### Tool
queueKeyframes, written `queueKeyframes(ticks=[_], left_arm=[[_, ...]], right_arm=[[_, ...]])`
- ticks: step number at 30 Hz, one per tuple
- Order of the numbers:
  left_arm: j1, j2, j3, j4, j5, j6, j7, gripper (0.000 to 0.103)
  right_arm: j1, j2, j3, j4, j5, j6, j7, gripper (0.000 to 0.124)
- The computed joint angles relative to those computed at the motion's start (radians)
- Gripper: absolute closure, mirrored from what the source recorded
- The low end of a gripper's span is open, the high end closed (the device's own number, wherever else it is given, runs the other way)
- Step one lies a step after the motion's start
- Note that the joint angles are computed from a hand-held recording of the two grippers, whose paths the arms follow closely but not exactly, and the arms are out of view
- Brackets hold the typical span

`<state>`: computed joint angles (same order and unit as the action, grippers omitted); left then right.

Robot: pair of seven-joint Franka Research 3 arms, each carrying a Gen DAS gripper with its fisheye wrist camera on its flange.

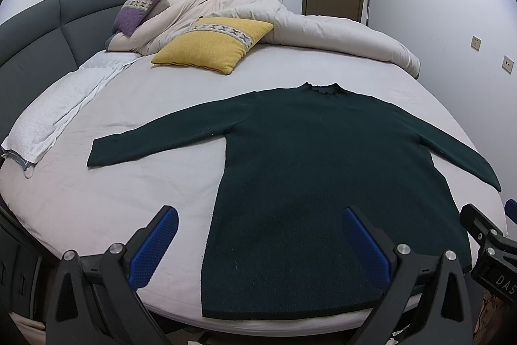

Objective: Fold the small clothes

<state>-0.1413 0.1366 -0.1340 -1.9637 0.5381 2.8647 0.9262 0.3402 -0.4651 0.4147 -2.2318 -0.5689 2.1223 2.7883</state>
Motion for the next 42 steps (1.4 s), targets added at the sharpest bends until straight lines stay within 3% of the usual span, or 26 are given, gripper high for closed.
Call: queueKeyframes(ticks=[16,20,24,26,30,33,34,36,37,39,42], left_arm=[[0.009,-0.005,-0.008,-0.037,-0.033,0.03,0.014,0.0],[0.07,0.002,-0.061,-0.066,-0.276,0.069,0.203,0.0],[0.19,0.018,-0.162,-0.085,-0.666,0.147,0.496,0.0],[0.243,0.047,-0.197,-0.056,-0.796,0.152,0.606,0.0],[0.34,0.143,-0.221,0.051,-0.997,0.067,0.744,0.0],[0.453,0.22,-0.297,0.11,-1.226,0.12,0.889,0.0],[0.456,0.233,-0.272,0.125,-1.228,0.097,0.85,0.0],[0.425,0.264,-0.168,0.175,-1.112,-0.01,0.672,0.0],[0.44,0.288,-0.158,0.209,-1.134,-0.053,0.653,0.0],[0.527,0.33,-0.219,0.246,-1.276,-0.042,0.704,0.0],[0.567,0.388,-0.232,0.308,-1.36,-0.004,0.703,0.0]], right_arm=[[0.004,0.015,-0.003,0.002,0.0,0.002,0.001,0.021],[0.005,0.029,-0.01,0.0,-0.005,0.016,0.002,0.021],[0.011,0.04,-0.025,0.001,0.007,0.048,-0.002,0.021],[0.012,0.046,-0.035,-0.008,0.007,0.106,-0.002,0.021],[-0.001,0.094,-0.027,0.025,-0.032,0.168,-0.019,0.021],[0.007,0.182,-0.022,0.107,-0.078,0.153,-0.056,0.021],[0.017,0.214,-0.028,0.136,-0.09,0.162,-0.064,0.021],[0.042,0.264,-0.055,0.172,-0.092,0.215,-0.075,0.021],[0.055,0.287,-0.072,0.186,-0.085,0.25,-0.082,0.021],[0.076,0.339,-0.106,0.22,-0.054,0.309,-0.111,0.021],[0.107,0.405,-0.149,0.265,-0.002,0.367,-0.151,0.023]])
